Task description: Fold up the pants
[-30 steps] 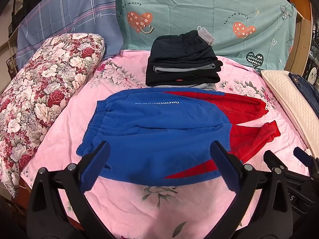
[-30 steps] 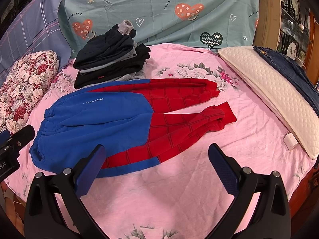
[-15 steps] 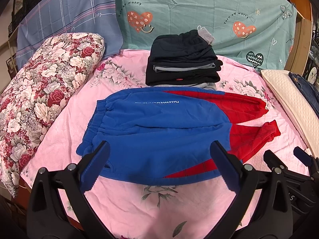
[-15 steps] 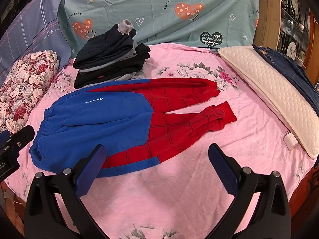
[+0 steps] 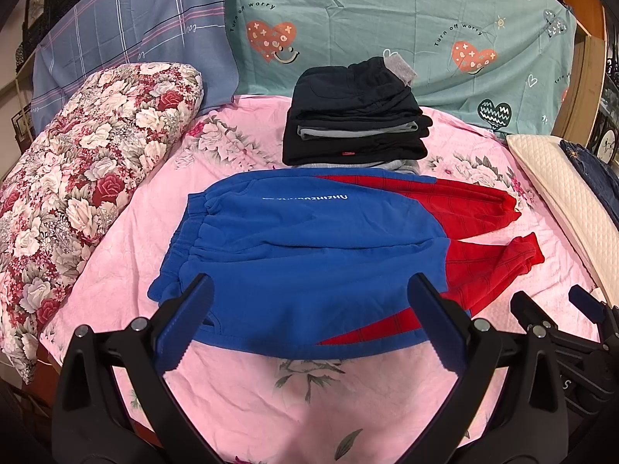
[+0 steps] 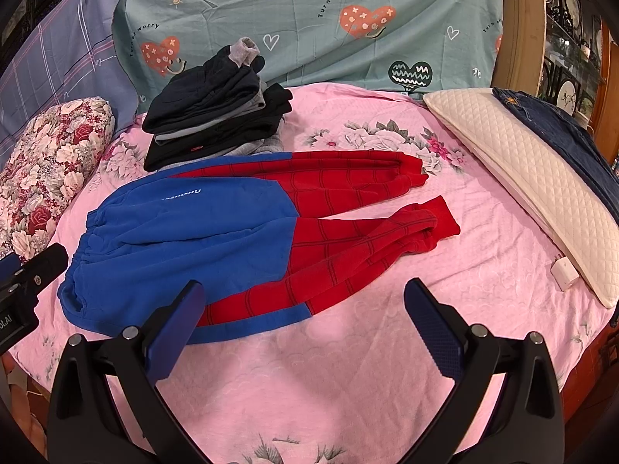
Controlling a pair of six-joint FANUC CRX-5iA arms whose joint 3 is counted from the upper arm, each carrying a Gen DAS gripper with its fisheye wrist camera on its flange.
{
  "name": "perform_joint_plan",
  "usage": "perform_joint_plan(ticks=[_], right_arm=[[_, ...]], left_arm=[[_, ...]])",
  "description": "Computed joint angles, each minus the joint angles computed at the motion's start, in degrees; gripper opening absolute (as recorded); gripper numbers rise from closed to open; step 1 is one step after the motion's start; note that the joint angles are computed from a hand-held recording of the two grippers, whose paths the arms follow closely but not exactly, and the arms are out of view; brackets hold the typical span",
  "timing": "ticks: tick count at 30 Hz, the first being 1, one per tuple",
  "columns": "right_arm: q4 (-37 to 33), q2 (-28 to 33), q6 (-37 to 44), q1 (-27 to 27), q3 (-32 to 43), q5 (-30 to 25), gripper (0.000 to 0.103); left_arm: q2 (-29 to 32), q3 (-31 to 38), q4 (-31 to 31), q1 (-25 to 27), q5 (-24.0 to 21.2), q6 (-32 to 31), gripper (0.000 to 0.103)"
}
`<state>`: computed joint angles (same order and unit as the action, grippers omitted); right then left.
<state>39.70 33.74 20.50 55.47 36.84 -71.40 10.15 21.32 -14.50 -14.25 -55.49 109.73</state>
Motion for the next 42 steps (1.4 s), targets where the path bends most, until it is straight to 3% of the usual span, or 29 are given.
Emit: perform_joint_plan(ticks=[29,37,42], right_arm=[[-0.3,0.1,0.0,0.0,0.1,0.0,0.102],[-1.6,-0.5,-1.7,-0.9,-2.5,-0.6,0.102],[-5.1,-1.4,-2.1,-2.1,-4.2,-0.8,0.102]], left_arm=[[0.2,-0.4,0.0,0.1,-0.5,0.0,0.101],[4.4,-2.5,12.0,5.7,-6.1,-6.9,0.101],[3.4,-7.9,17.8,12.6,-6.0,-5.0,0.101]])
